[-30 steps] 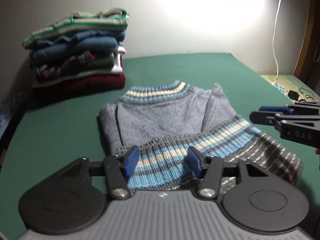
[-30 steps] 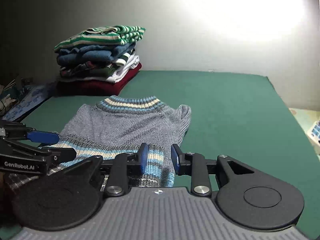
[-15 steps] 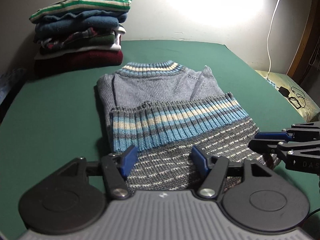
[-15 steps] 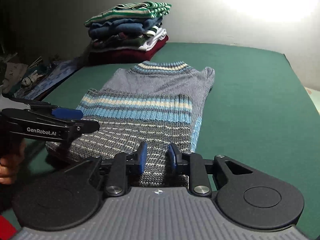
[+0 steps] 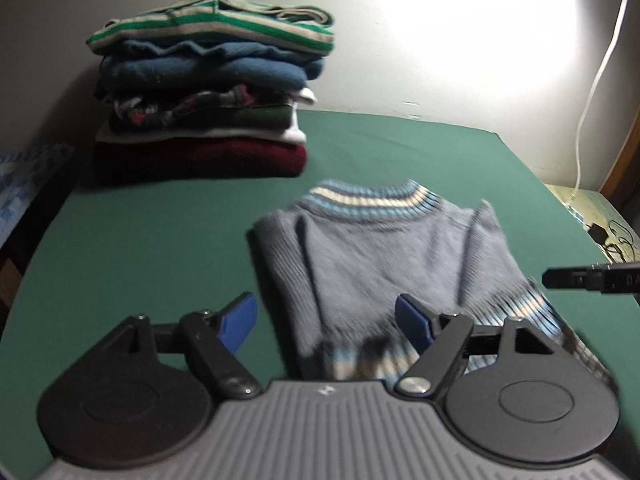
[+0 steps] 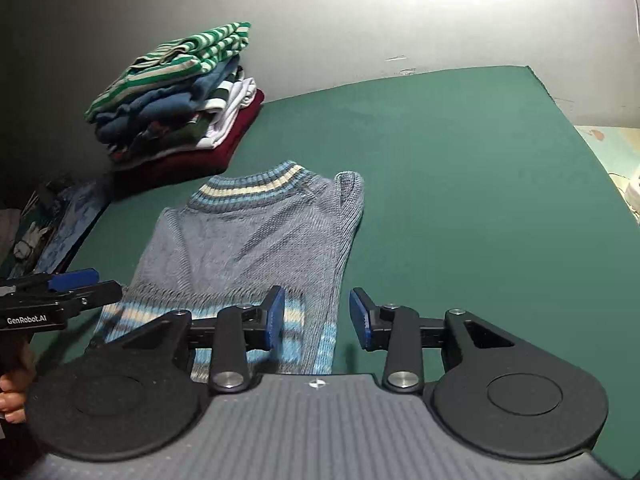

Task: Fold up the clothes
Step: 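Open both grippers and release the folded striped hem, then move both grippers to the ribbed striped collar of the sweater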

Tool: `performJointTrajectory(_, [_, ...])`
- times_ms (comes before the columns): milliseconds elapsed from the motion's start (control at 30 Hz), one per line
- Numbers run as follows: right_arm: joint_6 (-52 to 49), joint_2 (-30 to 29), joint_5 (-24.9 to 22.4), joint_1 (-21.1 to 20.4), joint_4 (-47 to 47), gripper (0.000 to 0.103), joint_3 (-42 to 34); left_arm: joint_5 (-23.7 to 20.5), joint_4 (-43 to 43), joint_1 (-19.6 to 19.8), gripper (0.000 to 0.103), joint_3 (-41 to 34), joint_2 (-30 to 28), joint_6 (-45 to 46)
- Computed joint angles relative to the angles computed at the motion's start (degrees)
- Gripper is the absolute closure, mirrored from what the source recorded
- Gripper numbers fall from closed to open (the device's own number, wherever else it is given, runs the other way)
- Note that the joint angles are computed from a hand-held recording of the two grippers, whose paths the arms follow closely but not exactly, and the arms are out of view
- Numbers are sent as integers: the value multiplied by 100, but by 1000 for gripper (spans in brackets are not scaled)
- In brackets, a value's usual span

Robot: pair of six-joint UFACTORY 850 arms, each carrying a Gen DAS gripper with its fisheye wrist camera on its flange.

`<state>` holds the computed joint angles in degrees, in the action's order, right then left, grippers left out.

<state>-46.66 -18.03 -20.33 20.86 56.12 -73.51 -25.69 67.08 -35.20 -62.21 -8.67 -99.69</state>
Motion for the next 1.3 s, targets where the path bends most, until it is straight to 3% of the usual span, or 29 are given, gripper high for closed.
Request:
performJointTrajectory(100, [263,-286,-38,67,-539,62,-273,359,-683,381,25,-169,-224,683])
performJointTrajectory(233, [57,-373,0,69,-438,62,-331,403,-1250,623,25,-306,-379,1184])
performJointTrajectory(333, [201,-335,4,15,-370,62,-257,436,-1384,607,25,-257,-268,1249])
performJointTrajectory(467, [486,-49,-34,-82,-601,62,-59,152,-1594,322,20,-79,75,1583])
performJointTrajectory(667, [358,377,-1036,-319,-1046,60,-15,254,-2562,-116,14,458,868,2305])
performJointTrajectory(733, [541,432,-1608,-311,-1505,60,-135,249,-3224,-210,14,517,1025,2987])
performJointTrajectory(900, [1060,247,-2772,-45,-3660,60,-1234,-339,-4430,-106,16,62,1038,5192])
performJointTrajectory(1033, [1406,-384,-3781,5,-4242,59,-2589,-809,-5165,254,15,-640,824,6557])
performJointTrajectory(1100, [1539,-586,-3853,32,-4255,57,-2930,-1028,-5050,362,12,-969,630,6922])
performJointTrajectory(1300, [1914,-962,-3352,169,-4108,53,-3004,-1229,-4797,671,9,-1541,-99,7094])
